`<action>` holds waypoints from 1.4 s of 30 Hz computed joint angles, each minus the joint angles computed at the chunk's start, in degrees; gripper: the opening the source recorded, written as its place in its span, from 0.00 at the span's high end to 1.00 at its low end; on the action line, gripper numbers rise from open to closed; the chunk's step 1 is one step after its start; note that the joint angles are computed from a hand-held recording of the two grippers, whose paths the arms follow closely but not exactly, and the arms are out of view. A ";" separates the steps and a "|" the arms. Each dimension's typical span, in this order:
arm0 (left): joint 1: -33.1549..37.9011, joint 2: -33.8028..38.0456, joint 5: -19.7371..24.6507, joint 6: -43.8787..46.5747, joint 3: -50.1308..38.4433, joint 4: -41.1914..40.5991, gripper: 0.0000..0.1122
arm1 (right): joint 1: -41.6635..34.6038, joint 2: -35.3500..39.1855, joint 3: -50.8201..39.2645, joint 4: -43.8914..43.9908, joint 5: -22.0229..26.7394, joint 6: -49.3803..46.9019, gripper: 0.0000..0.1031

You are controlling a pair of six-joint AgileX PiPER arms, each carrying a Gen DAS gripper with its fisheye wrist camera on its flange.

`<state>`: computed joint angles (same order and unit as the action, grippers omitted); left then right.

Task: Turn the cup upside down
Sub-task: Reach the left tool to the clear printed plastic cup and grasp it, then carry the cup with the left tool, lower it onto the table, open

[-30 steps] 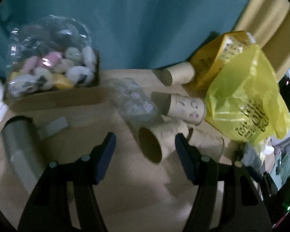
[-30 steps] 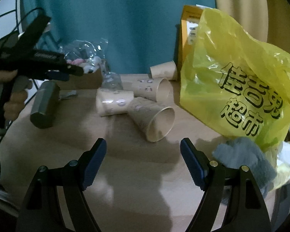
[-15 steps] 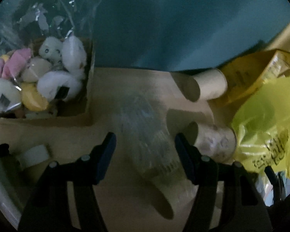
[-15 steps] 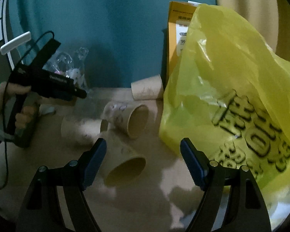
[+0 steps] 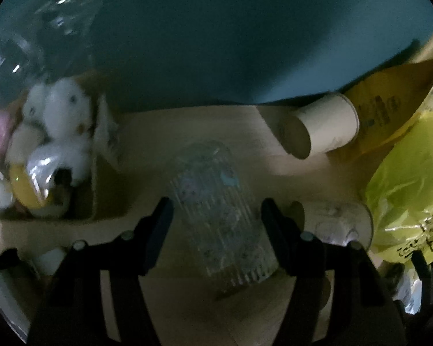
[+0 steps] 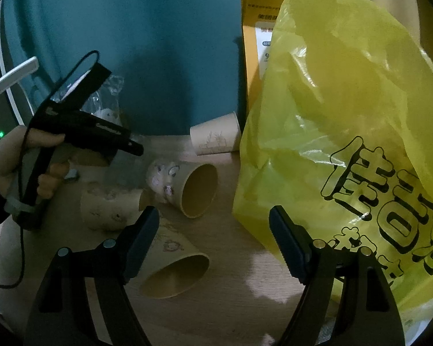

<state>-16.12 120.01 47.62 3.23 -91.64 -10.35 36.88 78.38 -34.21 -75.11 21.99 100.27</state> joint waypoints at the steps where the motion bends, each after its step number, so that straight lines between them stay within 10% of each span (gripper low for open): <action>1: -0.83 0.86 1.04 -0.88 -1.57 1.21 0.42 | 0.27 -0.93 0.60 0.21 0.30 0.18 0.21; 9: -1.47 10.77 11.70 -0.78 -14.58 2.68 0.40 | 0.79 -3.98 2.44 -0.65 1.03 2.97 0.21; 22: 1.93 4.65 4.67 3.97 -8.12 3.82 0.49 | 2.48 -4.16 2.53 -0.62 2.69 4.72 0.21; 30: 7.65 -11.07 1.14 14.34 7.24 -1.39 0.50 | 14.64 -9.29 2.47 5.92 14.01 4.53 0.21; 42: 11.36 -47.87 -3.15 27.91 53.28 -12.46 0.50 | 47.77 -8.35 1.85 15.29 36.88 19.49 0.21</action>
<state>-4.76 72.14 44.47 31.14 -38.36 -22.81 84.66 70.03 -32.36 -59.81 58.87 119.76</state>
